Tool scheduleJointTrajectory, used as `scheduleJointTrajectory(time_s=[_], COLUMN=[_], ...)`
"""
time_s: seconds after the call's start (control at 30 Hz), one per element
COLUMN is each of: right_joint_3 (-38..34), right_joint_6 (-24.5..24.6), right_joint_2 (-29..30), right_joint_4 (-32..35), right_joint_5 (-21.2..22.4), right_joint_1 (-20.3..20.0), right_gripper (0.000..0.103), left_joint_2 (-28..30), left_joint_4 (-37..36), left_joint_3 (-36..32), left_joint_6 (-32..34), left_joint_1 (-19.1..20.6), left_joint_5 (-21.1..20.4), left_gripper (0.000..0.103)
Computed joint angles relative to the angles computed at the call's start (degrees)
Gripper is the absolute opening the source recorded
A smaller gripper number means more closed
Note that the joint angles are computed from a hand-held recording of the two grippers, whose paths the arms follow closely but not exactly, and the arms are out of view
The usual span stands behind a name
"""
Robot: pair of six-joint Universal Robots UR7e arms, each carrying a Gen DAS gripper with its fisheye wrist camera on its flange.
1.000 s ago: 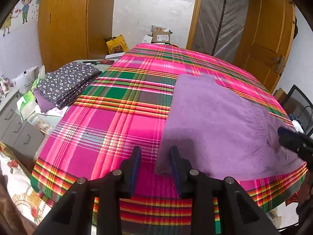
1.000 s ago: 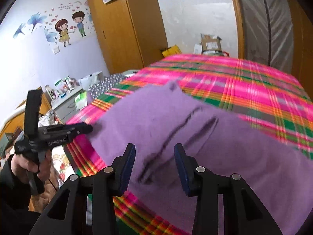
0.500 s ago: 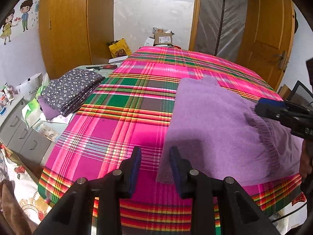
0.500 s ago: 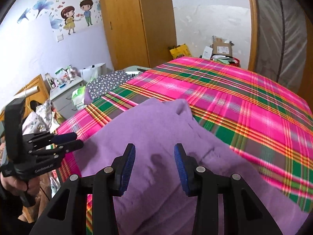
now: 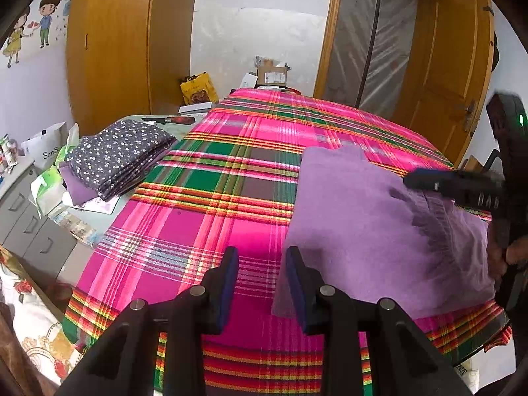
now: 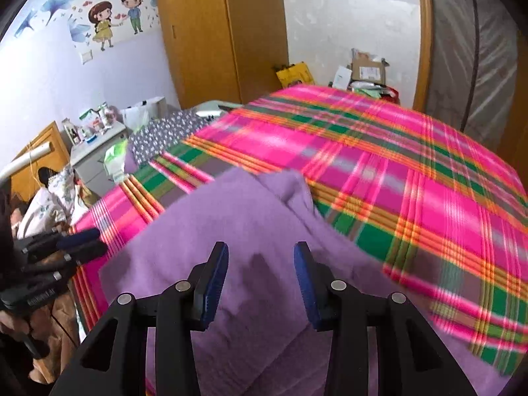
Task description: Fold clothes
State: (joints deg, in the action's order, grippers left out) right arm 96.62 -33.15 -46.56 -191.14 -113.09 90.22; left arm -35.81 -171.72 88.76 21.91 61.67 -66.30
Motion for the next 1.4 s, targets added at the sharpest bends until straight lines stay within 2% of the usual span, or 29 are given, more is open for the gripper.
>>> scheduleJointTrajectory(time_s=[0.13, 0.3, 0.5, 0.53, 0.67, 0.77, 0.9, 1.03, 1.2, 1.4], right_joint_3=[-4.09, -12.75, -25.68, -27.81, -35.18, -34.81, -34.65, -34.31, -25.07, -15.25], right_joint_6=[0.25, -2.83, 0.88, 1.86, 5.18, 4.77, 2.97, 4.74, 5.50, 4.34], right_joint_2=[0.14, 3.65, 9.09, 10.06, 13.50, 13.47, 13.96, 13.34, 7.04, 1.84], right_joint_4=[7.44, 15.88, 29.52, 32.37, 42.01, 41.50, 39.39, 39.94, 30.45, 23.92], right_joint_5=[1.82, 2.21, 3.62, 3.51, 3.40, 4.21, 2.96, 4.32, 8.99, 7.62], right_joint_1=[1.03, 1.90, 0.54, 0.21, -1.05, -1.36, -1.23, -1.61, -2.21, -3.40], right_gripper=[0.043, 0.043, 0.041, 0.038, 0.013, 0.010, 0.009, 0.010, 0.010, 0.012], left_joint_2=[-0.16, -0.53, -0.78, -0.77, -0.23, 0.33, 1.34, 1.20, -0.37, -0.52], left_joint_4=[1.02, 0.46, 0.98, 1.07, 2.09, 2.77, 3.09, 2.72, 1.77, 1.44], left_joint_3=[0.14, 0.69, 0.95, 1.02, 0.57, 0.07, -0.34, -0.02, 1.26, 1.86], left_joint_6=[-0.55, -0.86, -0.99, -0.80, -0.62, -0.61, -0.49, -0.01, -0.69, -0.53], left_joint_1=[0.39, 0.74, 0.66, 0.57, -0.01, -0.22, -0.39, -0.37, -0.11, -0.77], left_joint_5=[-1.38, -3.41, -5.19, -5.50, -4.38, -3.82, -2.20, -2.26, -3.76, -3.56], left_gripper=[0.031, 0.031, 0.030, 0.030, 0.029, 0.028, 0.028, 0.028, 0.028, 0.028])
